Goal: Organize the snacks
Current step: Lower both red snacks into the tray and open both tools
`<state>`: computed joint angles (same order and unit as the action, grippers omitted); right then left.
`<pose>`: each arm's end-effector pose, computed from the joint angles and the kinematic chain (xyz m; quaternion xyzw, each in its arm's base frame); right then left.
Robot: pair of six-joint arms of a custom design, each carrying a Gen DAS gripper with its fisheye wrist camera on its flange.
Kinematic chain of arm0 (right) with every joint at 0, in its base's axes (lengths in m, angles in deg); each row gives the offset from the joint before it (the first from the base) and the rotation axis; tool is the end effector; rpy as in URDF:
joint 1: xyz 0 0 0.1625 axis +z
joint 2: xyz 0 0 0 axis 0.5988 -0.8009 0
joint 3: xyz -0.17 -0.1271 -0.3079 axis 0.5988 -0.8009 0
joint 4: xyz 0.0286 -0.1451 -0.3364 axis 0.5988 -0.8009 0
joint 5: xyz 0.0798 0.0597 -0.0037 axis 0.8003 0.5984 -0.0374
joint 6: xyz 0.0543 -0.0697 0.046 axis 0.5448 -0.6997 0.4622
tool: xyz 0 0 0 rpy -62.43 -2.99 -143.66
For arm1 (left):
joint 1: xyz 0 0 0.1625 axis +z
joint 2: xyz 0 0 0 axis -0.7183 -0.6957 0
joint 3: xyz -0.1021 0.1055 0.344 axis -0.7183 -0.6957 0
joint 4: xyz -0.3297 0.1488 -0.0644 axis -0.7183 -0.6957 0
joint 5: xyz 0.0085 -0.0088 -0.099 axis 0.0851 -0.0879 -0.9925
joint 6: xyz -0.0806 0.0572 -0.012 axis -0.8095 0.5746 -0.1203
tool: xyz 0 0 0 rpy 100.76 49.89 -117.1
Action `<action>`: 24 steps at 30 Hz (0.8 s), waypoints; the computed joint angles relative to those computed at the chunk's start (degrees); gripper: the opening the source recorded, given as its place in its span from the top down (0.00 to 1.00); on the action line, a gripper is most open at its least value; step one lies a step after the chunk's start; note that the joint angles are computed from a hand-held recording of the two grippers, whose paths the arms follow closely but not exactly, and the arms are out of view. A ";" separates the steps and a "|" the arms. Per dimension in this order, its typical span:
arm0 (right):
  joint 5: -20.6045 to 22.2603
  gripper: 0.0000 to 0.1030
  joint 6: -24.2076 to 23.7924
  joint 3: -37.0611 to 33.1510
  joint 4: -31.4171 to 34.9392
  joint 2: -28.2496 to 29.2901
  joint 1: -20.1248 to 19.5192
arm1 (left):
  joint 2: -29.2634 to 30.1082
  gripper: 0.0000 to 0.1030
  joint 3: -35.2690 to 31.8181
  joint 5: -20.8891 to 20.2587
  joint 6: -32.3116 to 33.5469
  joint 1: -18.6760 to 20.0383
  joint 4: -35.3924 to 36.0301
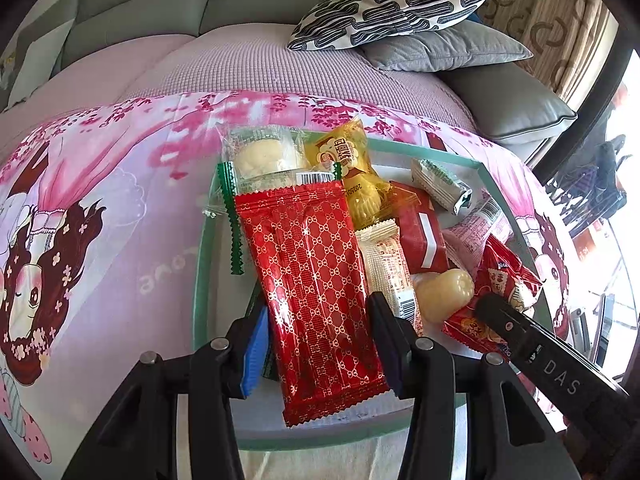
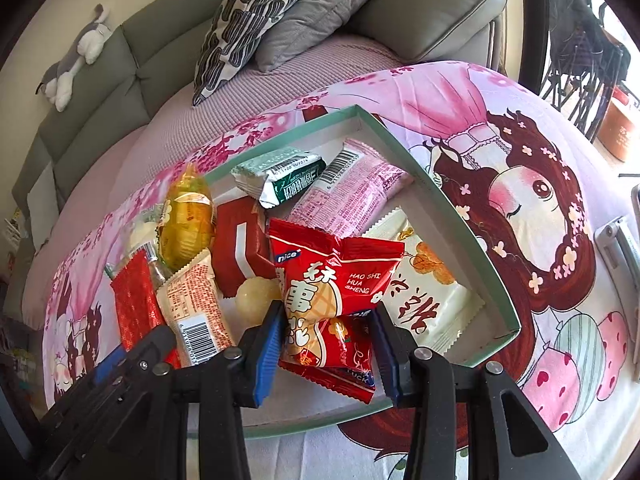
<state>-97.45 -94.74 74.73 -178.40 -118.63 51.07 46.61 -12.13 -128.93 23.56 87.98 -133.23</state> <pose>0.0546 -0.5788 0.3099 -0.0863 -0.8860 0.3408 0.3024 -0.3822 -0.6117 -0.0239 0.1563 0.9247 -0.2248 0.2646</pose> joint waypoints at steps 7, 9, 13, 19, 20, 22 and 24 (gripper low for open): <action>-0.60 0.55 0.73 -0.78 2.04 0.73 0.08 | -0.04 0.52 -0.31 -0.50 -0.08 0.12 0.54; -1.08 0.55 0.51 -0.82 1.93 0.77 0.27 | -0.16 0.50 -0.39 -0.99 -0.39 0.26 0.63; -2.53 0.51 0.48 -1.29 3.04 1.11 0.63 | -0.32 0.37 -0.60 -0.90 -0.44 0.15 1.67; -3.85 0.40 0.36 -1.29 3.31 1.20 1.03 | -0.90 0.28 -0.09 0.29 -0.55 -0.26 2.26; -3.85 0.38 0.22 -1.33 3.56 1.23 1.05 | -1.03 0.26 -0.03 0.67 -0.73 -0.32 2.68; -4.24 0.37 0.01 -1.34 3.89 1.30 1.21 | -1.46 0.23 0.35 1.18 -0.92 -0.35 2.70; -4.48 0.33 -0.43 -1.30 3.75 1.37 1.37 | -1.99 0.21 0.94 1.58 -1.04 -0.37 2.07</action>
<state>-101.93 -95.17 73.43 -174.65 -117.26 52.44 44.62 -11.19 -127.35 22.52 87.61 -131.16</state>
